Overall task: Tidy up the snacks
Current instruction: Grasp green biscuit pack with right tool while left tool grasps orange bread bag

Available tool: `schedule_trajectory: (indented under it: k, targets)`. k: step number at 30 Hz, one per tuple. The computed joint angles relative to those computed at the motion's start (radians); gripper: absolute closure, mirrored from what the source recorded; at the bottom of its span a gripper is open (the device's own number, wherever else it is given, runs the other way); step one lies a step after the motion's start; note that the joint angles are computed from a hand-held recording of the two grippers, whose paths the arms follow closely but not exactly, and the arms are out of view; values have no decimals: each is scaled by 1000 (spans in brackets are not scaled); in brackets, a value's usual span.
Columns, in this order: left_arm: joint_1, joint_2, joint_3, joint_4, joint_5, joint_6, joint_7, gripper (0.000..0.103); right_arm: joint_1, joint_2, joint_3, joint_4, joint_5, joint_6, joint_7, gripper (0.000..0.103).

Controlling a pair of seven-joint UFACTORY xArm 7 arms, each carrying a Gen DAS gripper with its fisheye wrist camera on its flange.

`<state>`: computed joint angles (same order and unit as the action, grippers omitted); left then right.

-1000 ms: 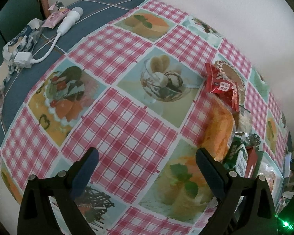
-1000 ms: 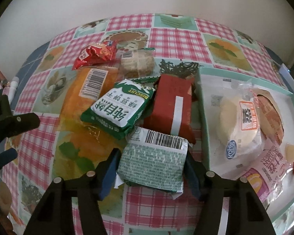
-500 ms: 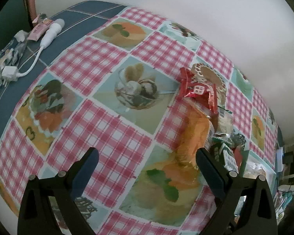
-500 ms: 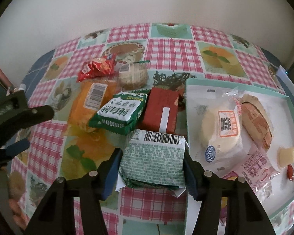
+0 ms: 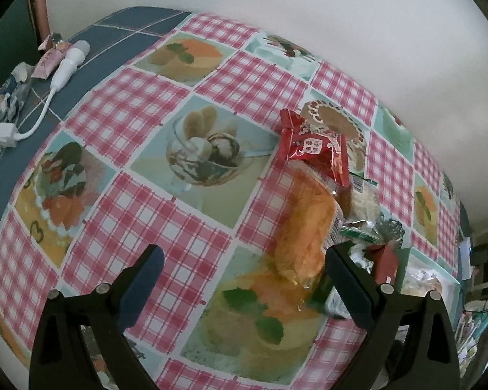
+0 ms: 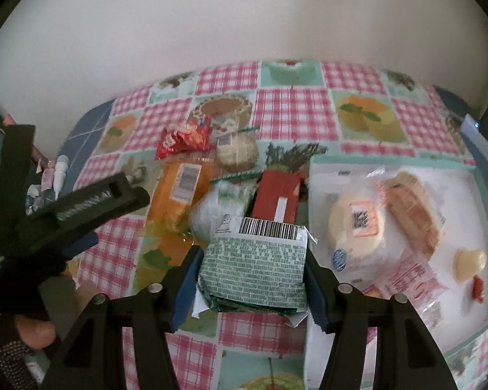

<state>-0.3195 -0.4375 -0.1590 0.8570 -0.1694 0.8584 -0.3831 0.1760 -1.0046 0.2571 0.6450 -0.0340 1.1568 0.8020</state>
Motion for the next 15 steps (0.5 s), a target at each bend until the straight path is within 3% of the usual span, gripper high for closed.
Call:
schedule_trajectory:
  k: [5,15]
  targets:
    - [-9,14,-8,12,2,-24,9,4,-18,-19,-2,7,-27,23,-6,42]
    - [-30,105,-75,86,142,-29,-2,4,-75,-83,-56,-26,-50,63,-23,41]
